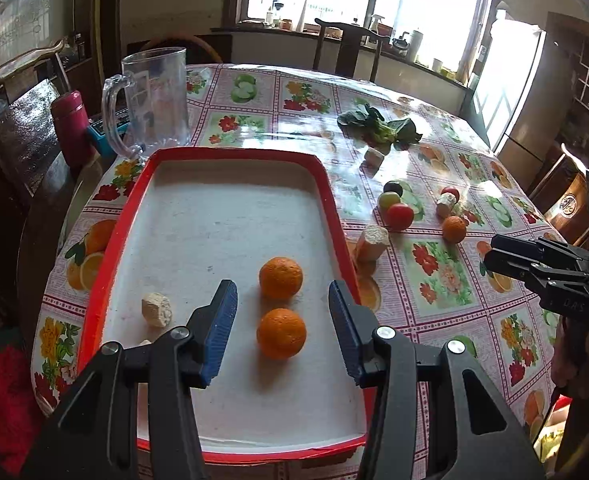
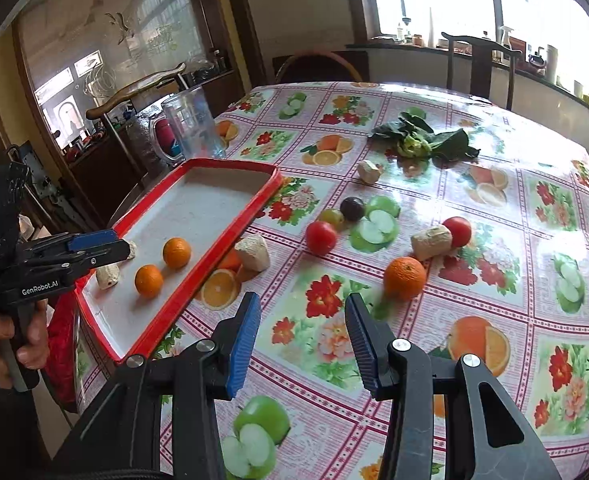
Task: Organize fruits
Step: 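Withdraw both open tools from the tray toward the remaining items, then grasp a beige cylinder with the left tool while the right tool grasps a third orange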
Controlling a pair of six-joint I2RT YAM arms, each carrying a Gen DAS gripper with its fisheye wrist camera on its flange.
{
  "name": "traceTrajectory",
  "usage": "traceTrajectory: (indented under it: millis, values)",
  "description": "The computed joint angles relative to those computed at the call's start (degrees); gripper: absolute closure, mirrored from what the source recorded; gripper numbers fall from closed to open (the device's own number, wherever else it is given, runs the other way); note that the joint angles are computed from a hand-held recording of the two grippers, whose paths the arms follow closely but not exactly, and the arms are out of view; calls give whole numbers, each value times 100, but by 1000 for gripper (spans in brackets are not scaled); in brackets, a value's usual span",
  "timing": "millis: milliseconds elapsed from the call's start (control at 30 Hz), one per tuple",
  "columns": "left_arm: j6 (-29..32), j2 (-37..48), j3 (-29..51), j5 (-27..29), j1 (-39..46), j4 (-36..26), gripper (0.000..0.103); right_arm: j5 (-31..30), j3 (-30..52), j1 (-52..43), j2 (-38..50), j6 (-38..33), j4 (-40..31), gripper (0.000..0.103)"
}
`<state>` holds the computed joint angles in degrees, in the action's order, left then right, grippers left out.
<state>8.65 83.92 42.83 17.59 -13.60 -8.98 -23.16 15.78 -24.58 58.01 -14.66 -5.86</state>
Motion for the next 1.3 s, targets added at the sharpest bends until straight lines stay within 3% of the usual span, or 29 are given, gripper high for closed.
traceTrajectory:
  millis: [400,733,1300]
  values:
    - [-339,-24,106,-121,-1127,-44,57,-784,40,-1680,-33,-995,-528,58]
    - [-560,369,298,-309,-1672,28,57,-1016,99,-2067,287,-1245,-487,58]
    - [-765,1939,1363,-716,-1838,-33,57,-653,476,-1544,2156,-782,886,58]
